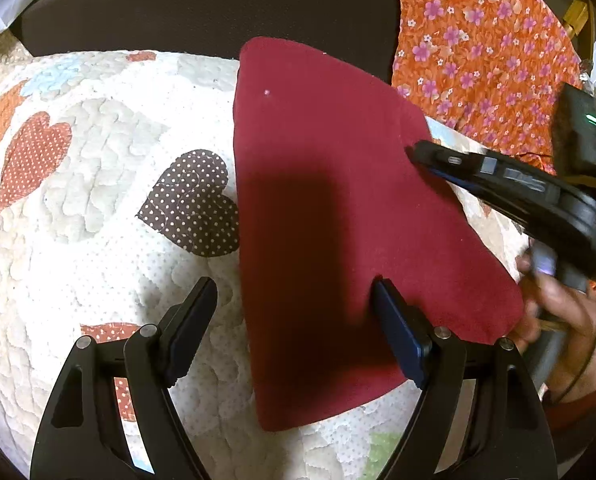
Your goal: Fold small clothes
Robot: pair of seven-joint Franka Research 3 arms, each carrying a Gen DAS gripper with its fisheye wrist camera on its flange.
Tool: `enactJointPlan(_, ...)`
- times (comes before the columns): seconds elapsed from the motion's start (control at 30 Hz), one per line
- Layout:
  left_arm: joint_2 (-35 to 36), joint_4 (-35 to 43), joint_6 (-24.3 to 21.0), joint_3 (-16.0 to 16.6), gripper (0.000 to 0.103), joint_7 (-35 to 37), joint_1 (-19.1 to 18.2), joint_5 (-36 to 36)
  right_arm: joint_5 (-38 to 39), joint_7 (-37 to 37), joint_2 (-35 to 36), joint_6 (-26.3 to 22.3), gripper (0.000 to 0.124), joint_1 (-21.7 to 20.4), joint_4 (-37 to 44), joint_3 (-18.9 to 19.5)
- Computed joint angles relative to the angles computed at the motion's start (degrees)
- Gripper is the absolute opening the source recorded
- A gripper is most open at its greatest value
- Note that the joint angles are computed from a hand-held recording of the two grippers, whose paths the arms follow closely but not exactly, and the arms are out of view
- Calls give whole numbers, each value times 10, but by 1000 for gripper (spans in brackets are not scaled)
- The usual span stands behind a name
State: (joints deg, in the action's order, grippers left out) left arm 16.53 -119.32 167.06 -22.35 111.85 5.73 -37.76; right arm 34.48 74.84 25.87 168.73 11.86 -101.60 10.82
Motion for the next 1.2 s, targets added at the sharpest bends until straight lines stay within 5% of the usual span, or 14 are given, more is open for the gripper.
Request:
enactJointPlan(0.1, -3, -2, 4, -6, 80, 8, 5, -13, 97, -100, -52, 38, 31, -56, -69, 74)
enactJointPlan(0.23, -1, -1, 0, -14, 80, 25, 14, -43, 23, -39, -62, 41, 38, 2, -126, 12)
enactJointPlan(0.27, -1, 0, -4, -16, 80, 30, 16, -51, 41, -53, -57, 45, 41, -5, -127, 21)
enactJointPlan(0.37, -5, 1, -10, -11, 80, 37, 13, -65, 218, -188, -57, 32, 44, -105, -116, 125)
enactJointPlan(0.43, -7, 5, -11, -10, 80, 50, 13, -83, 303, -266, -60, 44, 51, -131, -109, 153)
enactJointPlan(0.57, -1, 30, -41, -18, 81, 107, 34, -182, 294, -254, -51, 48, 65, -95, -93, 107)
enactJointPlan(0.8, 59, 101, -97, 11, 81, 94, 26, -199, 402, -321, 19, -51, 78, -107, -7, 93)
enactJointPlan(0.9, 86, 129, -142, 8, 81, 108, 31, -210, 454, -381, 41, -42, 80, -96, 22, 90)
enactJointPlan(1.03, 106, 149, -145, 3, 82, 132, 28, -214, 418, -370, 49, -35, 82, -51, 37, 53)
enactJointPlan(1.2, 86, 130, -142, -2, 67, 174, 30, -221, 427, -363, 27, -30, 49, -51, 19, 59)
